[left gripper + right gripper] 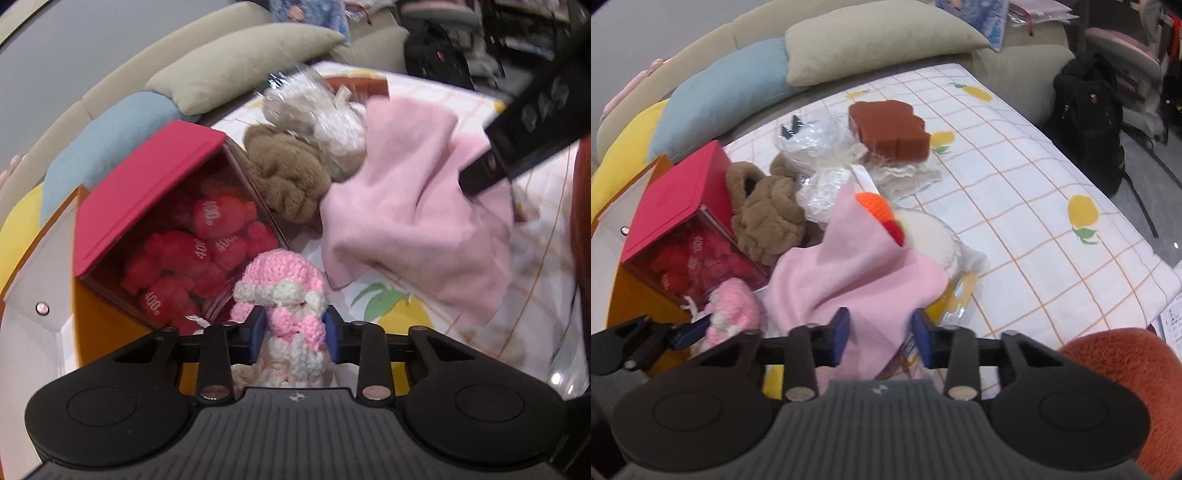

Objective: Organize soft objects
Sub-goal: 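Lift the crocheted doll with the left gripper while the right gripper lifts the pink cloth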

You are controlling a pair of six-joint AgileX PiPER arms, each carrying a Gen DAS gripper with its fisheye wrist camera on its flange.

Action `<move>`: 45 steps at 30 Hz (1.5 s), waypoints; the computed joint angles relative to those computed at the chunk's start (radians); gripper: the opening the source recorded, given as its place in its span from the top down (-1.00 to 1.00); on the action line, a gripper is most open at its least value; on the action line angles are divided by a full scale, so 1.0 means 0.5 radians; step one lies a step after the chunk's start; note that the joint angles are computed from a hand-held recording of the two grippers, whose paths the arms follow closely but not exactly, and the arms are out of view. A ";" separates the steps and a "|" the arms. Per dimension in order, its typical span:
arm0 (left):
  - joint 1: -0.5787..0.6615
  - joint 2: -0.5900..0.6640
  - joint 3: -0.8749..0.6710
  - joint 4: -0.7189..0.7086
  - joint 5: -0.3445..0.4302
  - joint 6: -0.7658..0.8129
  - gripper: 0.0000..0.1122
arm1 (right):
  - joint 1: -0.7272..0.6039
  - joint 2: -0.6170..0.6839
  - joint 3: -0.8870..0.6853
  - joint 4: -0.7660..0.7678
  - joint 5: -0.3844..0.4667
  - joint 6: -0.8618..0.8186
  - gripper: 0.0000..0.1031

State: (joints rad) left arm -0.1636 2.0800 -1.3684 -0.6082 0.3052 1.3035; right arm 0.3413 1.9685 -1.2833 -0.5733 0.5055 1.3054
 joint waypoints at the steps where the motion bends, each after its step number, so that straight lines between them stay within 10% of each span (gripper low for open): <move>1: 0.015 -0.025 0.011 -0.062 0.029 0.022 0.44 | 0.000 -0.009 0.018 -0.018 -0.013 0.024 0.59; 7: 0.117 -0.136 -0.019 -0.218 0.292 -0.055 0.45 | 0.018 -0.079 0.108 -0.200 -0.065 0.231 0.99; 16: 0.297 -0.257 -0.048 -0.335 0.677 -0.148 0.45 | 0.195 -0.313 0.337 -0.954 -0.214 0.872 1.00; 24: 0.431 -0.318 -0.059 -0.135 0.903 -0.426 0.45 | 0.292 -0.349 0.315 -0.022 -0.569 -0.109 1.00; 34: 0.500 -0.188 -0.153 -0.045 0.967 -0.652 0.45 | 0.272 0.071 -0.156 0.570 -0.122 -0.780 1.00; 38: 0.505 -0.168 -0.122 -0.062 0.950 -0.640 0.45 | 0.292 0.157 -0.249 0.462 -0.009 -0.700 0.73; 40: 0.507 -0.147 -0.135 -0.077 0.960 -0.634 0.45 | 0.300 0.211 -0.305 0.412 0.047 -0.678 0.11; 45: 0.519 -0.121 -0.143 -0.107 0.983 -0.603 0.45 | 0.311 0.352 -0.485 0.426 0.193 -0.742 0.03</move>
State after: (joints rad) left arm 0.0957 2.0193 -1.4398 -0.6617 0.7964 1.0019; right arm 0.4968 2.1446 -1.5260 -0.3604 0.6020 0.9344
